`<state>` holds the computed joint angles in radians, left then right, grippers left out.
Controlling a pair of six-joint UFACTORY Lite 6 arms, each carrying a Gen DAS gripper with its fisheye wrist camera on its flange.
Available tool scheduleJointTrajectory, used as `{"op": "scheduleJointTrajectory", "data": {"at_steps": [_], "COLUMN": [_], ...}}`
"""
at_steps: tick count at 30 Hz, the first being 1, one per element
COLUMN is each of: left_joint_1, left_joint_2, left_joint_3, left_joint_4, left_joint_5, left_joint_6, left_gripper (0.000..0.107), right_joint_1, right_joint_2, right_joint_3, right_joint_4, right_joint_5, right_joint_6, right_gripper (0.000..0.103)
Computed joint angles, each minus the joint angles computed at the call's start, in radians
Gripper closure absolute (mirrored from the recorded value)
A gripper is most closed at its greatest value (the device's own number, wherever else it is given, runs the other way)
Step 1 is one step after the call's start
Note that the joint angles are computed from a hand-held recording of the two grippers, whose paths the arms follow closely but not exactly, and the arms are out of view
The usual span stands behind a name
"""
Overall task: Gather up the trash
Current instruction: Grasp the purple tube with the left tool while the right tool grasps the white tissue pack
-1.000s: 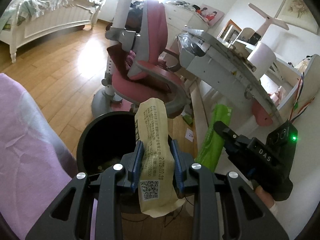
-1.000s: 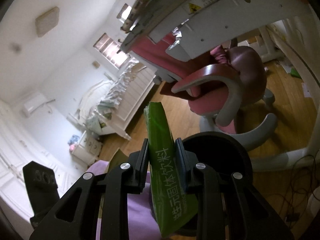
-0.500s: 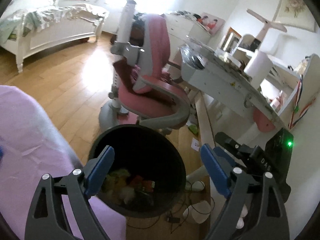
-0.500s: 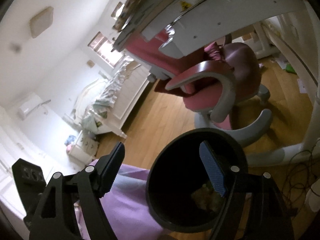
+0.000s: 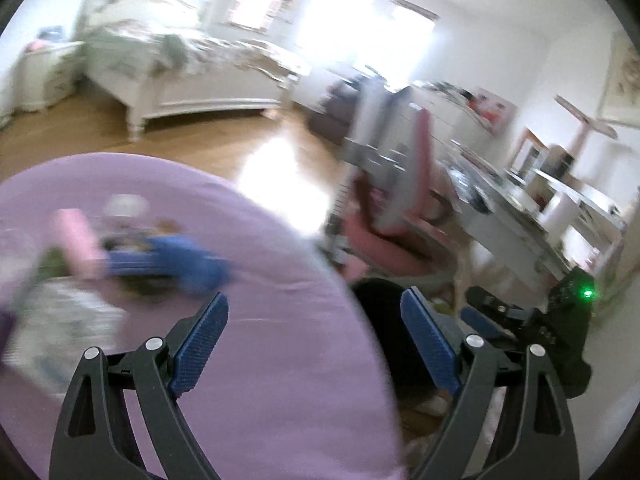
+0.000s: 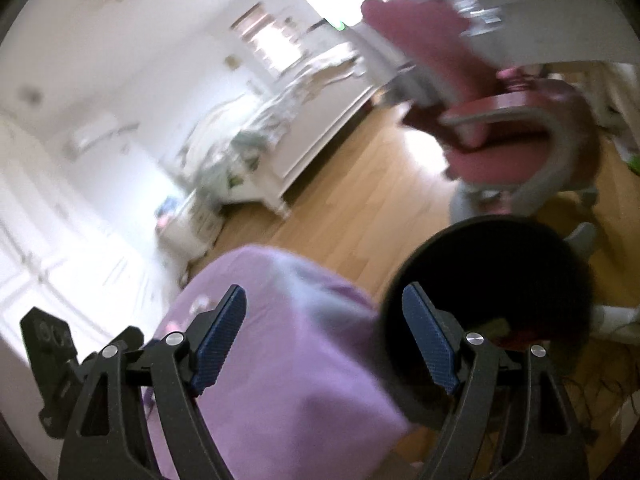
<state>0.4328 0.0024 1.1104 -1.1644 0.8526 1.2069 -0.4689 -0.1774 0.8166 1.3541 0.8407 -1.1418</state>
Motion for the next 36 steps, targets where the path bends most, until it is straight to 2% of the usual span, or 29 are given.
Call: {"op": "scheduleJointTrajectory", "data": {"at_steps": [3,6,11,12,16,20,23,25,26,28,30,31,32,34,36], "left_joint_1": [0.171,0.302,0.403,0.422,0.434,0.446,0.450,0.448,0.444,0.436,0.422,0.421,0.423,0.429,0.452], "left_joint_2": [0.027,0.096,0.284,0.324,0.437,0.500,0.486,0.482,0.484,0.475,0.452,0.446,0.443,0.446,0.449], "left_joint_3": [0.026,0.092,0.273,0.307,0.416,0.463,0.424,0.416,0.418,0.410,0.380,0.372,0.368,0.375,0.383], "left_joint_4": [0.028,0.072,0.236,0.259,0.360,0.409,0.385,0.382,0.386,0.393,0.403,0.403,0.400,0.395,0.360], "left_joint_5": [0.004,-0.018,-0.043,-0.038,-0.018,0.004,-0.010,-0.016,-0.025,-0.039,-0.081,-0.088,-0.090,-0.080,-0.048], "left_joint_6": [0.052,0.091,0.044,0.044,0.014,0.024,0.097,0.119,0.122,0.122,0.119,0.123,0.129,0.125,0.133], "left_gripper": [0.019,0.019,0.021,0.022,0.045,0.049,0.050,0.059,0.060,0.071,0.076,0.076,0.076,0.076,0.076], "right_joint_1": [0.212,0.416,0.756,0.811,0.995,1.089,1.142,1.177,1.197,1.229,1.263,1.267,1.266,1.253,1.220], "right_joint_2": [-0.010,0.025,0.230,0.281,0.526,0.702,0.790,0.847,0.886,0.941,0.959,0.938,0.913,0.837,0.731], "right_joint_3": [0.017,0.072,0.282,0.339,0.610,0.823,0.961,1.053,1.114,1.195,1.212,1.176,1.138,1.038,0.897], "right_joint_4": [-0.012,-0.034,-0.125,-0.176,-0.440,-0.674,-0.863,-1.006,-1.087,-1.236,-1.379,-1.403,-1.415,-1.394,-1.250], "right_joint_5": [-0.080,-0.155,-0.245,-0.261,-0.283,-0.280,-0.289,-0.276,-0.257,-0.232,-0.247,-0.280,-0.304,-0.368,-0.450], "right_joint_6": [0.052,0.124,0.326,0.390,0.714,0.989,1.174,1.296,1.350,1.430,1.513,1.528,1.539,1.520,1.393], "right_gripper": [0.016,0.015,0.012,0.011,0.011,0.011,0.010,0.010,0.010,0.011,0.036,0.040,0.048,0.060,0.071]}}
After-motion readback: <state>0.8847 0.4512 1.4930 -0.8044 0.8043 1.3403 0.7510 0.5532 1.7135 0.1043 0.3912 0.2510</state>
